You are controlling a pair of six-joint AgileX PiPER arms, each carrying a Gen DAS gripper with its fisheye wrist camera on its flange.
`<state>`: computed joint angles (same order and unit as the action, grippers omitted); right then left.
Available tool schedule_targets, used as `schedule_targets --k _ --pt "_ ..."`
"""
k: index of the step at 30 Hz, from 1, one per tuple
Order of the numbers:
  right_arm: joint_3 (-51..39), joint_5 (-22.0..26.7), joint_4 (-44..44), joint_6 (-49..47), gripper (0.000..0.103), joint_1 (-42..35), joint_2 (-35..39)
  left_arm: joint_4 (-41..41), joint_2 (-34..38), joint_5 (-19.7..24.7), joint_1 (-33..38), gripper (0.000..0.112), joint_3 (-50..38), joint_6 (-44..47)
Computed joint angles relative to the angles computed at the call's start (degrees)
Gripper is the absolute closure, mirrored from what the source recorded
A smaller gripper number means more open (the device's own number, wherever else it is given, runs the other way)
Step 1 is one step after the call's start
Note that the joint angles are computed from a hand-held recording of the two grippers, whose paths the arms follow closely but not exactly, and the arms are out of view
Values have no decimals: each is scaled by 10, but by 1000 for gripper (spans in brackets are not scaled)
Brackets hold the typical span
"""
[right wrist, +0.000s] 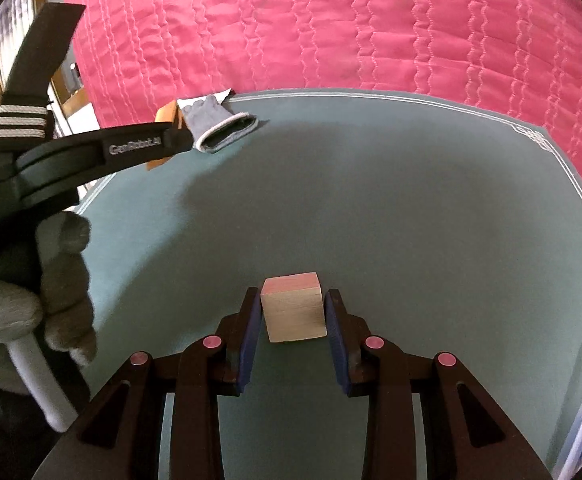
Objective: Organize rigid objects
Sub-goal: 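Carry the wooden cube into the bin and open the right tool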
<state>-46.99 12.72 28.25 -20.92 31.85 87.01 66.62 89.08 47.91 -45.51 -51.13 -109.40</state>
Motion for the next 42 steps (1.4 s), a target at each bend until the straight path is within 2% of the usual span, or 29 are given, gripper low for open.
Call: schedule_targets --k 14,25,33,42 --pt "87 25 90 -74 70 -50 -113 11 21 32 -67 78 -38 19" --pt "143 64 92 -71 70 -137 -219 14 31 56 -113 78 -65 34" --pt "170 92 114 -99 70 -208 -269 22 41 70 -147 78 -83 40" --pt "194 141 148 -154 70 -332 -325 13 55 40 -167 78 -99 54"
